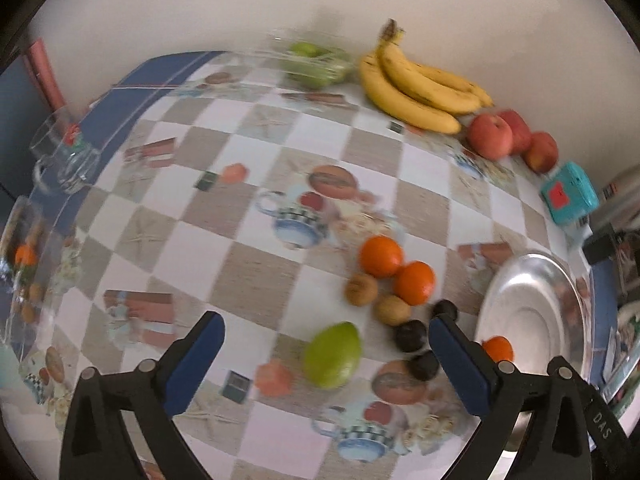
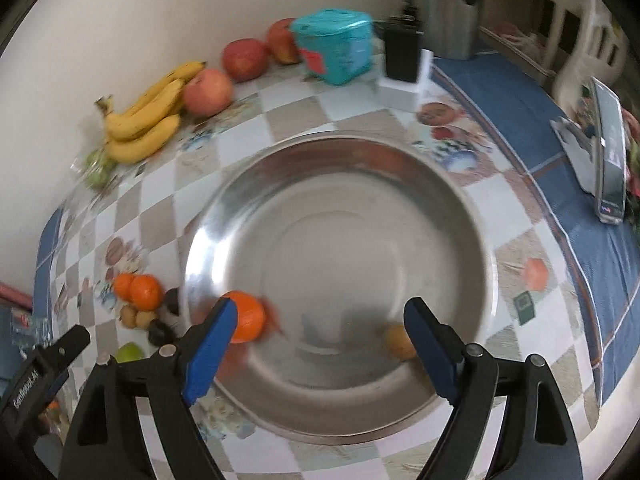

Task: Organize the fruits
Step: 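Withdraw both tools from the plate back toward the fruit cluster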

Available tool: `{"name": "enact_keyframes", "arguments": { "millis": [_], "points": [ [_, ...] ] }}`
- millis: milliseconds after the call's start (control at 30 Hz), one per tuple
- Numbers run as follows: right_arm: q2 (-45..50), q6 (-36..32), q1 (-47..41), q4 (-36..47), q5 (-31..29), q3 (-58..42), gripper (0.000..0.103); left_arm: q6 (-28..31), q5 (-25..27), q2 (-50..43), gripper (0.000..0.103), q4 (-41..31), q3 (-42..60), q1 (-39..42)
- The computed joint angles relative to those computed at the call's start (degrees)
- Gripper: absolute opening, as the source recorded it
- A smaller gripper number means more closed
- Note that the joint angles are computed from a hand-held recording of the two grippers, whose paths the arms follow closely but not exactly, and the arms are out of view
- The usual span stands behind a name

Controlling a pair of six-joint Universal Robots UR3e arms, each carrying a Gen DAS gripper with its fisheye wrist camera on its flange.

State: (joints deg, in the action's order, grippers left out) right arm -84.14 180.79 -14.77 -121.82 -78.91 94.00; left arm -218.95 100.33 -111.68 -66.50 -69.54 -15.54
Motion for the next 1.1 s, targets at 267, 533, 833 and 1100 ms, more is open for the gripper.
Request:
{"name": "enact_keyframes", "arguments": {
  "millis": [267,533,833,1100],
  "points": [
    [-0.8,-2.7,2.0,-1.5,6.2,0.8,0.096,-2.5,6.0,7.2,0.103,3.8,-9.8,2.2],
    [-1.4,-1.8,3.2,-7.4,12.3,3.5,0.096,-3.6,4.7,12.0,0.103,6.7,-16.3,5.5],
    [3.6,-4.5,8.9,-1.1,9.8,-3.0,0.096,-3.9,3.5,14.9,0.103,7.6,-20.3,8.3],
    [4.3,-6.2,13.7,-5.0,8.3,-2.3,0.096,-2.7,1.1,13.7,0.103,7.1,-20.5,9.0]
  ]
}}
